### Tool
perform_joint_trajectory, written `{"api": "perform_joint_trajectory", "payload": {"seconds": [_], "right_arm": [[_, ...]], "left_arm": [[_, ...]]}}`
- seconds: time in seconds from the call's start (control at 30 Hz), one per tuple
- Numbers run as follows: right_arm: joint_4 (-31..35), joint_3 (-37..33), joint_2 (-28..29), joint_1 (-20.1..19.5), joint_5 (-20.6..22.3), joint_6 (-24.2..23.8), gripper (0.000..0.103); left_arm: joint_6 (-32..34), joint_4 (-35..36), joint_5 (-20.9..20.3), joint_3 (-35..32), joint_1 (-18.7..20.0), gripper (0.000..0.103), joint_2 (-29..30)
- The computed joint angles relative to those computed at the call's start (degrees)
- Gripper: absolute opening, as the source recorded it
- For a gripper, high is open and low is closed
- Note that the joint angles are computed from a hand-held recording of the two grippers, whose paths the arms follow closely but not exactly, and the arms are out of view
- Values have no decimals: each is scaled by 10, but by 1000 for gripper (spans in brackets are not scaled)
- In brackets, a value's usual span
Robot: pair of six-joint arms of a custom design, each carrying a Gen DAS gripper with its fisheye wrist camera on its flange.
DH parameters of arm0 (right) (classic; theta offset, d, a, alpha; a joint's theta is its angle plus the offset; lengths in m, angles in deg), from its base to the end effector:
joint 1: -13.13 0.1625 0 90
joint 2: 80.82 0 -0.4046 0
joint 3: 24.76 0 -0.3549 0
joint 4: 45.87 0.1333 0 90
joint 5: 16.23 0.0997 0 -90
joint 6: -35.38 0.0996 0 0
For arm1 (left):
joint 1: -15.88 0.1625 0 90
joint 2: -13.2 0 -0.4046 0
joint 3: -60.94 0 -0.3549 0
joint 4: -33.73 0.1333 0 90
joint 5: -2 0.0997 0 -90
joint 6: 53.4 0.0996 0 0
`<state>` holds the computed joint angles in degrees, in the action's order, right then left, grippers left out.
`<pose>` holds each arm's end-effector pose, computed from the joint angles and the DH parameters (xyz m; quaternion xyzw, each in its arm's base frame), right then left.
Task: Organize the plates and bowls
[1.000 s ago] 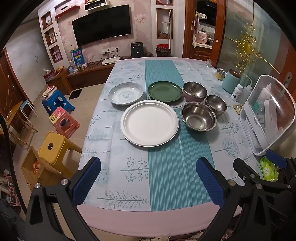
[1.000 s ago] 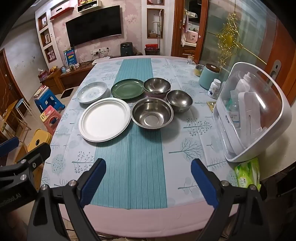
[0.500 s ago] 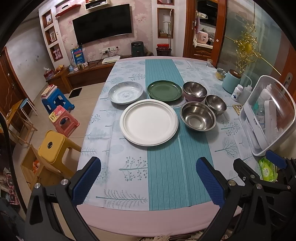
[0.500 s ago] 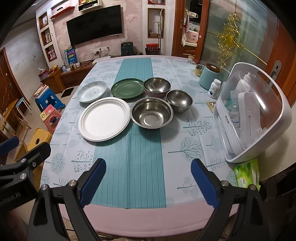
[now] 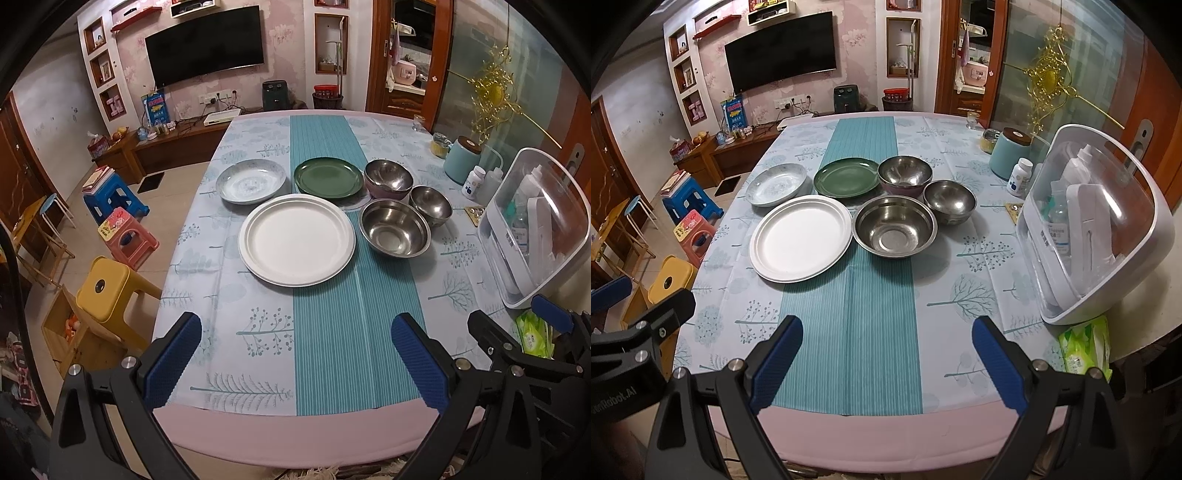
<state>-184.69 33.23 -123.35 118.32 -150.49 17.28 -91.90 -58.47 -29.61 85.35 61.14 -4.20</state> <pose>0.2614 -0.7194 0.3366 0.1506 -0.8811 0.2566 0.3675 -0.4316 -0.7454 0.1798 0.0679 0.8698 -0.2963 0.3887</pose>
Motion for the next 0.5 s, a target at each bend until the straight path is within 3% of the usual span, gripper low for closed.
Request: {"api": "perform_joint_trajectory", "payload": {"seconds": [0.5], "right_arm": [[11, -7, -5, -1, 5, -1, 94]], "left_arm": [[-11, -23, -14, 46, -7, 102, -17]]}}
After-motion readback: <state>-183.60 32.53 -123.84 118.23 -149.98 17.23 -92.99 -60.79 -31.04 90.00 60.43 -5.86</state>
